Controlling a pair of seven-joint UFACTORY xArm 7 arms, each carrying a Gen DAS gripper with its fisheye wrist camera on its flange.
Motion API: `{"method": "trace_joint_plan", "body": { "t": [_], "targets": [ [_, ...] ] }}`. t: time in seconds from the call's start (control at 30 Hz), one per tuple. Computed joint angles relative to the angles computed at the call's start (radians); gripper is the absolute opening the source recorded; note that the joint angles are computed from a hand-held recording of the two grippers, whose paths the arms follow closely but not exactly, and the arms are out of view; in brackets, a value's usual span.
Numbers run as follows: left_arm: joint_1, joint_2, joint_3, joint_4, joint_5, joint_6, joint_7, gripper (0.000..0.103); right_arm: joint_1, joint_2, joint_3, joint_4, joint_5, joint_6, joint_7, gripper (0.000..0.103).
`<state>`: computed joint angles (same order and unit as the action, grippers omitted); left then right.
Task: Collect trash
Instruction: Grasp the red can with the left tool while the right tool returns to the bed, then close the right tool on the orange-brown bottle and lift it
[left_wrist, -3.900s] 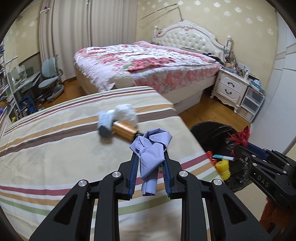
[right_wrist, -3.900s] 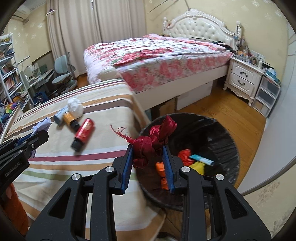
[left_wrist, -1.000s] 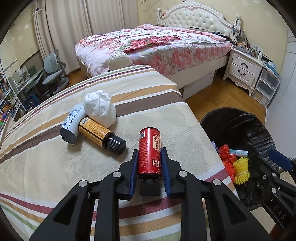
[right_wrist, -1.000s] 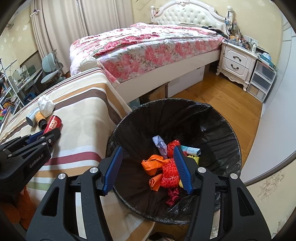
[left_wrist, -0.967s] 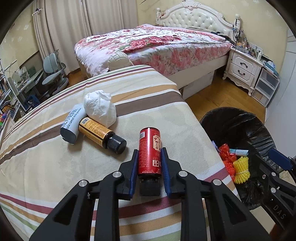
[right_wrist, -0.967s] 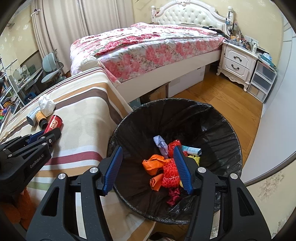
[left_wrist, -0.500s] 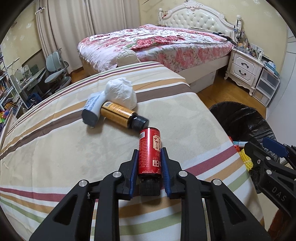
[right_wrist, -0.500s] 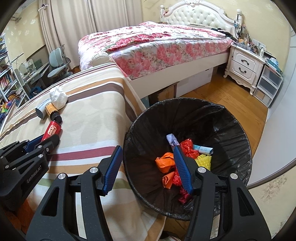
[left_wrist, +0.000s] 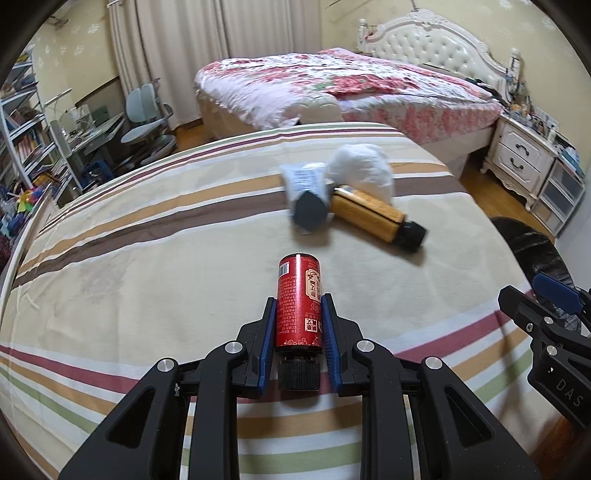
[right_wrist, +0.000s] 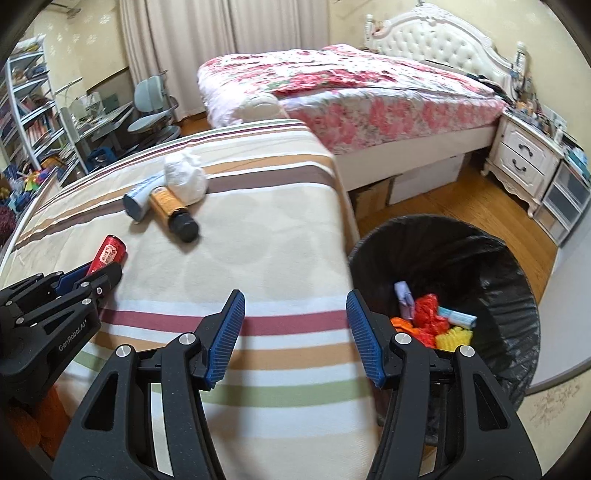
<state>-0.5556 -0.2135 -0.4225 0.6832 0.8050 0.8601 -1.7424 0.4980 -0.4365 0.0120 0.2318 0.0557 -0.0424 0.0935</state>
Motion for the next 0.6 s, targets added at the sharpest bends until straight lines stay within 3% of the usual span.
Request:
{"method": "trace_joint_plan", "body": {
  "t": [0.17, 0.33, 0.6],
  "targets": [
    [0.015, -0.089, 0.009, -0.078, -0.045, -0.007, 0.011, 0.025, 0.047, 0.081, 0.014, 0.067, 0.006, -0.003, 0.004, 0.056],
    [0.047, -0.160, -0.001, -0.137, -0.085, -0.018, 0.031, 0.025, 0.027, 0.155, 0.076, 0.134, -0.006, -0.004, 0.023, 0.056],
    [0.099, -0.239, -0.018, -0.200, -0.132, -0.051, 0.070, 0.025, -0.102, 0.236, 0.233, 0.224, -0.089, 0.008, 0.102, 0.056]
  ]
}}
